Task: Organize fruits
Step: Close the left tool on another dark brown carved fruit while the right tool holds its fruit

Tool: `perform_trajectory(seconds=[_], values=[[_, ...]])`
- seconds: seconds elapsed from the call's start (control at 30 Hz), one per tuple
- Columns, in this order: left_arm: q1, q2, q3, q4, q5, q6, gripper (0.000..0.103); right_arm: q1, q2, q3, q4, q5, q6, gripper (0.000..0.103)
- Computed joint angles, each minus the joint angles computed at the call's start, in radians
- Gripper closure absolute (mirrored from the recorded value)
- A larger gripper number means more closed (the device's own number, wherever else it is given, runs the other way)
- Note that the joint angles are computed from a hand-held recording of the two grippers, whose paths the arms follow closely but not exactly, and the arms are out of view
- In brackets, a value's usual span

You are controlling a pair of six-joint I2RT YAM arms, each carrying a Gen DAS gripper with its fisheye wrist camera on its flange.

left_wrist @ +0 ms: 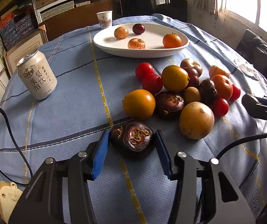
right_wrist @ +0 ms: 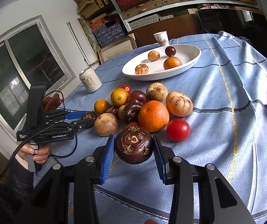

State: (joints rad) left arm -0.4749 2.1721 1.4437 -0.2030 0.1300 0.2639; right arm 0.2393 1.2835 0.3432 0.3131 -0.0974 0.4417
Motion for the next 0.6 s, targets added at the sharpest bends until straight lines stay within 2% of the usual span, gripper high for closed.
perform_trajectory(seconds=[0.37, 0.6], values=[[0.007, -0.015, -0.01, 0.005, 0.014, -0.019, 0.054, 0.006, 0.012, 0.001, 0.003, 0.009, -0.001, 0.062], [0.028, -0.088, -0.055, 0.005, 0.08, -0.05, 0.054, 0.033, 0.008, 0.027, -0.05, 0.044, -0.019, 0.062]])
